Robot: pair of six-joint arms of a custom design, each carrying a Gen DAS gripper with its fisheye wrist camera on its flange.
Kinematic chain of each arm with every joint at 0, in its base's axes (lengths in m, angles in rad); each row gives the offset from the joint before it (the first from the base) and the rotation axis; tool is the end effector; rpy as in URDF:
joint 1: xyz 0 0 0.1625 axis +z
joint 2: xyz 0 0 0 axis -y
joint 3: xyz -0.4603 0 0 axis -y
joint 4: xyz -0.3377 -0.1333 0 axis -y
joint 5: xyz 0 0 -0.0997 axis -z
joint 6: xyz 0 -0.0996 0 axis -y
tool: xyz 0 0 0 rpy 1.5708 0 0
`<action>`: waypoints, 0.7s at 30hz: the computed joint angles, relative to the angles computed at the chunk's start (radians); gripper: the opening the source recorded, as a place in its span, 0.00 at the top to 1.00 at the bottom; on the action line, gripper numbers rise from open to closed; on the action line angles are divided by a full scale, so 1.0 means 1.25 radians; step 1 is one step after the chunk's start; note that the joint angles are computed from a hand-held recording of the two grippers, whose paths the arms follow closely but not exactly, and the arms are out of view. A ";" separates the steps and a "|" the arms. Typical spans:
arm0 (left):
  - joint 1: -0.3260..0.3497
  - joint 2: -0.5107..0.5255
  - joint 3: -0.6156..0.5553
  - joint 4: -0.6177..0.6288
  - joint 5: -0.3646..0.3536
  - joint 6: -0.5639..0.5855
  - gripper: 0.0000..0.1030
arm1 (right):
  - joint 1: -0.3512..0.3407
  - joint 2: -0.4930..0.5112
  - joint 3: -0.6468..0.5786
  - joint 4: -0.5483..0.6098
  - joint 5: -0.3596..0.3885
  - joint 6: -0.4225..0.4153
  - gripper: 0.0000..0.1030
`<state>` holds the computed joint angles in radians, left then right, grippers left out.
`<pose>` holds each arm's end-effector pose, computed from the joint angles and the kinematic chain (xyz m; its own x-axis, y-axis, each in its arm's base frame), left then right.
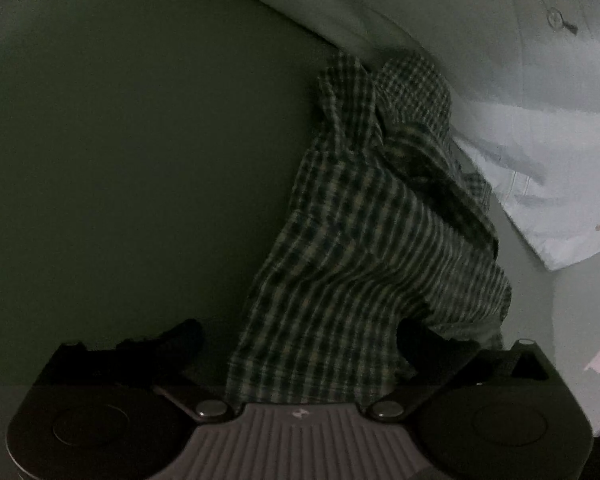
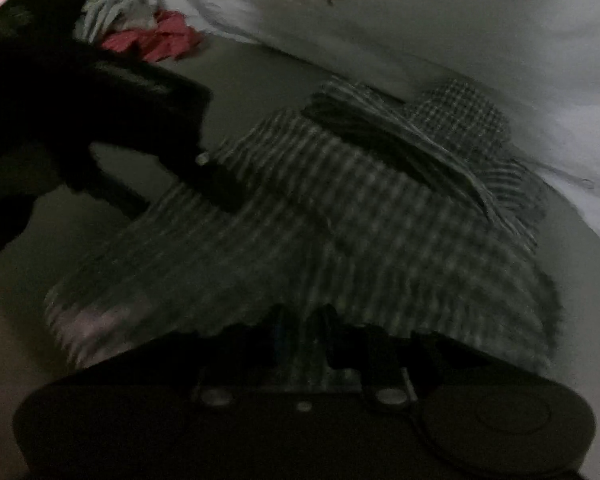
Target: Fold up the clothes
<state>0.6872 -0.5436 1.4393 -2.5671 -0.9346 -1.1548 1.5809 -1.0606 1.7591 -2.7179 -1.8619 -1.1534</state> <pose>-0.4285 -0.6006 0.0673 -0.9284 -0.3414 -0.1470 -0.1981 0.7892 -0.5813 0.1109 -0.6135 0.3043 -0.3805 -0.7771 0.5013 -0.8805 0.4702 0.0606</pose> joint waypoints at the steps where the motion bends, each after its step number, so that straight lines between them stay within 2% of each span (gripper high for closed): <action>1: 0.001 -0.003 0.013 -0.023 -0.002 -0.001 0.00 | -0.001 0.012 -0.012 0.000 0.010 0.019 0.82; 4: 0.004 -0.010 0.043 -0.082 -0.009 -0.009 0.00 | -0.004 0.037 -0.052 -0.001 0.039 0.095 0.79; 7: 0.007 -0.015 0.056 -0.110 -0.014 -0.030 0.00 | -0.008 0.023 -0.061 -0.022 0.065 0.128 0.55; 9: 0.007 -0.018 0.065 -0.127 -0.015 -0.046 0.00 | -0.016 0.001 -0.049 -0.061 0.083 0.125 0.51; 10: 0.007 -0.019 0.069 -0.133 -0.014 -0.056 0.00 | -0.020 -0.017 -0.041 -0.071 0.085 0.112 0.47; 12: 0.004 -0.024 0.075 -0.132 -0.010 -0.079 0.00 | -0.029 -0.039 -0.025 -0.094 0.078 0.045 0.37; 14: -0.002 -0.030 0.077 -0.106 -0.004 -0.108 0.00 | -0.040 -0.068 0.004 -0.113 0.061 -0.059 0.26; 18: -0.027 -0.049 0.102 -0.095 0.007 -0.136 0.00 | -0.066 -0.152 0.099 -0.147 0.026 -0.312 0.19; 20: -0.044 -0.059 0.124 -0.109 0.007 -0.147 0.00 | -0.082 -0.189 0.135 -0.148 0.029 -0.402 0.18; 21: -0.054 -0.064 0.137 -0.122 0.002 -0.150 0.00 | -0.086 -0.201 0.142 -0.137 0.025 -0.422 0.18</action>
